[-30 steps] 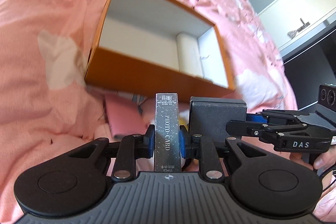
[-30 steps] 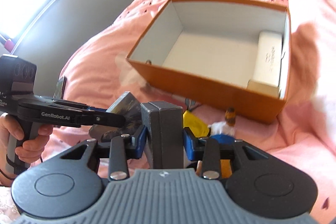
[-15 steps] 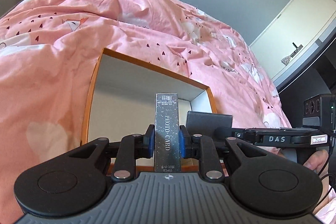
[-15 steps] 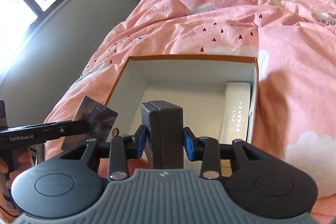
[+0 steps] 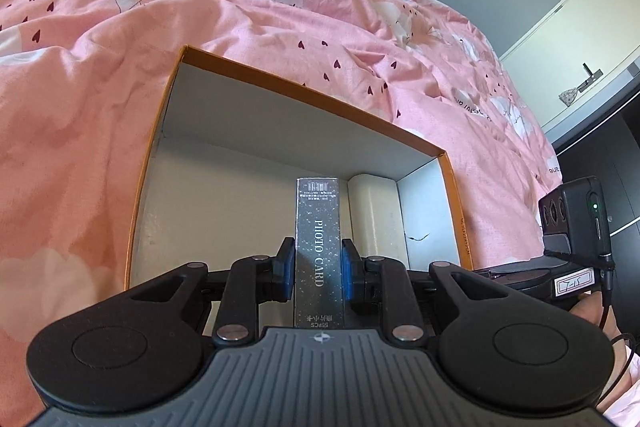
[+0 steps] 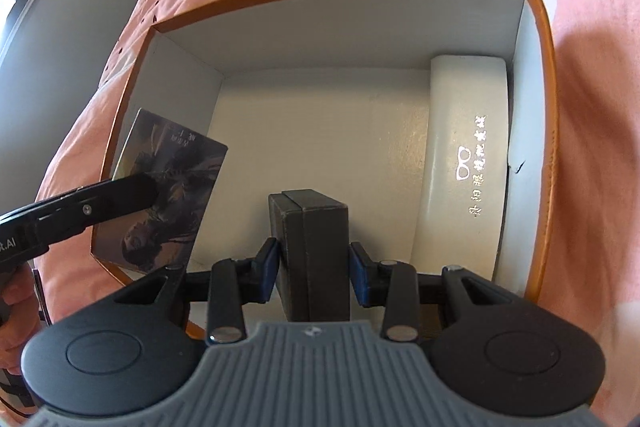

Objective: Organize objects
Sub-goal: 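Lower the dark grey box into the orange box and open the right gripper while the left carries the pack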

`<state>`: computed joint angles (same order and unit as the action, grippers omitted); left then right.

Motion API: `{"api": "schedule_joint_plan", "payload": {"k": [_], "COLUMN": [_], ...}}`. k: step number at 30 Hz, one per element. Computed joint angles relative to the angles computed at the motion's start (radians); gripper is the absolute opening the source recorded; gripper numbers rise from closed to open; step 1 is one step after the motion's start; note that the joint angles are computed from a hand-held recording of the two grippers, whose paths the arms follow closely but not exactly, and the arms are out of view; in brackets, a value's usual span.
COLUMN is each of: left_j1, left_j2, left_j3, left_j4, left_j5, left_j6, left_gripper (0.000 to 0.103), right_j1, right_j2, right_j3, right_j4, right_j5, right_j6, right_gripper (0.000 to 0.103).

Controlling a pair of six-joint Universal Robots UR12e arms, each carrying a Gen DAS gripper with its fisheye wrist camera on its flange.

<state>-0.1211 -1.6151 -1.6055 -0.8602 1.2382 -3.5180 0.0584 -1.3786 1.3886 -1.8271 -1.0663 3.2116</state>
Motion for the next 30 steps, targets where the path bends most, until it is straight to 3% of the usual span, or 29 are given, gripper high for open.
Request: {"api": "schedule_joint_plan", "payload": {"k": [4, 9, 14, 18, 20, 22, 26, 28, 30], "left_j1": [0.002, 0.002, 0.007, 0.010, 0.012, 0.013, 0.010, 0.005, 0.001], "left_j2": [-0.016, -0.027, -0.034, -0.037, -0.041, -0.043, -0.046, -0.049, -0.052], "left_j3": [0.009, 0.017, 0.021, 0.021, 0.023, 0.021, 0.021, 0.026, 0.031], "left_j4": [-0.018, -0.038, -0.045, -0.053, -0.060, -0.061, -0.051, -0.054, -0.058], "left_j5": [-0.001, -0.009, -0.027, -0.041, -0.056, -0.067, -0.055, -0.030, -0.013], "left_j6": [0.004, 0.017, 0.015, 0.019, 0.019, 0.017, 0.001, 0.000, 0.002], "left_gripper": [0.025, 0.025, 0.025, 0.025, 0.025, 0.025, 0.025, 0.025, 0.025], "right_j1": [0.002, 0.020, 0.054, 0.057, 0.052, 0.049, 0.052, 0.052, 0.051], "right_j2": [0.024, 0.039, 0.051, 0.055, 0.057, 0.062, 0.055, 0.052, 0.057], "right_j3": [-0.029, -0.063, -0.101, -0.115, -0.120, -0.127, -0.109, -0.095, -0.092], "right_j4": [0.078, 0.117, 0.136, 0.160, 0.180, 0.206, 0.138, 0.083, 0.062], "right_j5": [0.000, -0.063, -0.184, -0.200, -0.179, -0.160, -0.167, -0.156, -0.132], "right_j6": [-0.020, -0.075, -0.158, -0.169, -0.174, -0.173, -0.198, -0.208, -0.218], "right_gripper": [0.040, 0.042, 0.045, 0.049, 0.046, 0.033, 0.031, 0.041, 0.043]}}
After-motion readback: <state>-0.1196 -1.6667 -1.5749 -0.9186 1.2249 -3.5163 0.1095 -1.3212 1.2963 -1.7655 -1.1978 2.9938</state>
